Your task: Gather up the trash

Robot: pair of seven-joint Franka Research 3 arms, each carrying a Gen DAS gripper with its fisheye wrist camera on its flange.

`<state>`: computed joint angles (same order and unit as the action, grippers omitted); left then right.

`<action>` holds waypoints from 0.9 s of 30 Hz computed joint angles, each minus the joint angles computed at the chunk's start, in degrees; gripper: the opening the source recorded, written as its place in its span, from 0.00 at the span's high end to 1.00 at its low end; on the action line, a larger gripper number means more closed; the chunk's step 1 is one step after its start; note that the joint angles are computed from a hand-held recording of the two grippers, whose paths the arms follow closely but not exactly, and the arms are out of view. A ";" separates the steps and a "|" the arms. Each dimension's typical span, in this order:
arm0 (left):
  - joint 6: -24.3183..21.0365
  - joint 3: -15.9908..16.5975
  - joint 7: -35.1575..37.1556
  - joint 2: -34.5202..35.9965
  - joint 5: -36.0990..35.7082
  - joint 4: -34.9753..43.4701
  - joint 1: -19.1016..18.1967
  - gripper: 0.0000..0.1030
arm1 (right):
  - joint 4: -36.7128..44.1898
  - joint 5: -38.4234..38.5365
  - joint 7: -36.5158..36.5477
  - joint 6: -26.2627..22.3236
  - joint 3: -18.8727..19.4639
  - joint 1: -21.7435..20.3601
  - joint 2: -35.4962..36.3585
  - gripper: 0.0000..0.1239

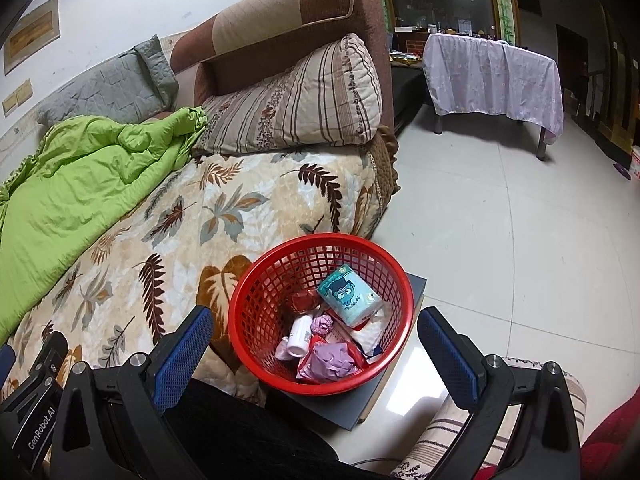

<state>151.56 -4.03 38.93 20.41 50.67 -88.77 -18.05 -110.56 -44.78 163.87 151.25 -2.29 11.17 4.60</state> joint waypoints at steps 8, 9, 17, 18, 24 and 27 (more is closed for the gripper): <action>0.46 -0.23 1.14 0.92 -1.11 0.56 0.18 0.06 | 0.35 0.87 -0.55 -0.19 -0.26 0.06 0.54 0.17; 0.44 -0.22 1.36 1.18 -1.35 0.81 0.13 0.06 | 0.34 0.96 -0.58 -0.23 -0.29 0.07 0.55 0.17; 0.64 0.21 1.61 1.51 -2.00 1.05 -0.28 0.06 | 0.52 1.28 -0.92 -0.12 -0.53 0.16 0.91 0.17; 0.68 0.25 1.67 1.47 -2.00 1.02 -0.27 0.06 | 0.45 1.31 -0.97 -0.11 -0.57 0.16 0.89 0.17; 0.79 0.26 1.93 1.53 -2.26 1.01 -0.25 0.06 | 0.51 1.20 -0.91 -0.03 -0.75 0.26 1.09 0.17; 0.65 0.30 1.82 1.46 -2.30 1.02 -0.30 0.06 | 0.64 1.43 -1.10 -0.21 -0.72 0.32 1.11 0.17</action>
<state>152.21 -3.73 40.76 21.88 48.37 -87.75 -18.35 -109.93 -43.35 162.77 151.05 -3.01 11.50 5.71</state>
